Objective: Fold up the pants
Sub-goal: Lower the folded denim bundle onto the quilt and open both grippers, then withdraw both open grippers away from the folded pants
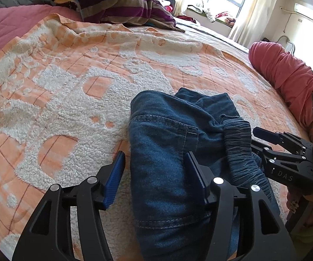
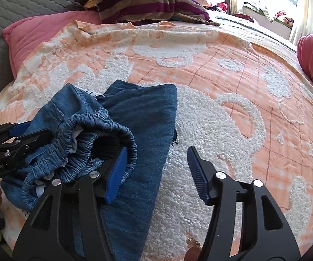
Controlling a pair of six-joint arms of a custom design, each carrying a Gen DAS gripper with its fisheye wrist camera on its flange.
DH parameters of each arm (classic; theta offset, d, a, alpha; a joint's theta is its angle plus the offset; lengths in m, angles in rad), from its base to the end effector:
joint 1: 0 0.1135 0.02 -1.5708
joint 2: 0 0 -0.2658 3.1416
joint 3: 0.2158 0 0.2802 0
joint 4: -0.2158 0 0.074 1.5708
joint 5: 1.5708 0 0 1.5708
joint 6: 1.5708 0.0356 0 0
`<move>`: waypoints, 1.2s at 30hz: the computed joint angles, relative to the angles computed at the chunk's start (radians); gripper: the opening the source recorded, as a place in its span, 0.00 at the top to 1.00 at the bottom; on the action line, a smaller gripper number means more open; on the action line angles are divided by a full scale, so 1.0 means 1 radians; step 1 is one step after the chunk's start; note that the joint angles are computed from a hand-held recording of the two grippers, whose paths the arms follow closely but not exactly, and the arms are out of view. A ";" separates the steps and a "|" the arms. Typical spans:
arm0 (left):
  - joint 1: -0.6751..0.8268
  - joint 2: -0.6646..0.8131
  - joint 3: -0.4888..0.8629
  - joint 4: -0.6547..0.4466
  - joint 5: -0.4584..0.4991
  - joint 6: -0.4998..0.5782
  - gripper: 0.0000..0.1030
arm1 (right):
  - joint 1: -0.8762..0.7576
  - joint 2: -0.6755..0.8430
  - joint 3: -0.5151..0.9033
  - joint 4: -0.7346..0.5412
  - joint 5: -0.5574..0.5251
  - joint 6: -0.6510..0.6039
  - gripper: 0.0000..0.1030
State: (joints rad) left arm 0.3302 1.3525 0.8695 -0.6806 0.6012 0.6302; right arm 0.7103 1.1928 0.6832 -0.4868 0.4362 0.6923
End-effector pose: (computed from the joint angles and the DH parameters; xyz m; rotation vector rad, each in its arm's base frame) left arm 0.2654 0.0697 0.2041 0.5268 2.4251 -0.4447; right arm 0.1977 0.1502 0.1902 0.1373 2.4323 0.0517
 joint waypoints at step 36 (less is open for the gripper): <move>0.295 -0.293 0.018 -0.325 0.160 0.268 0.04 | 0.460 -0.377 0.048 -0.391 0.492 0.318 0.09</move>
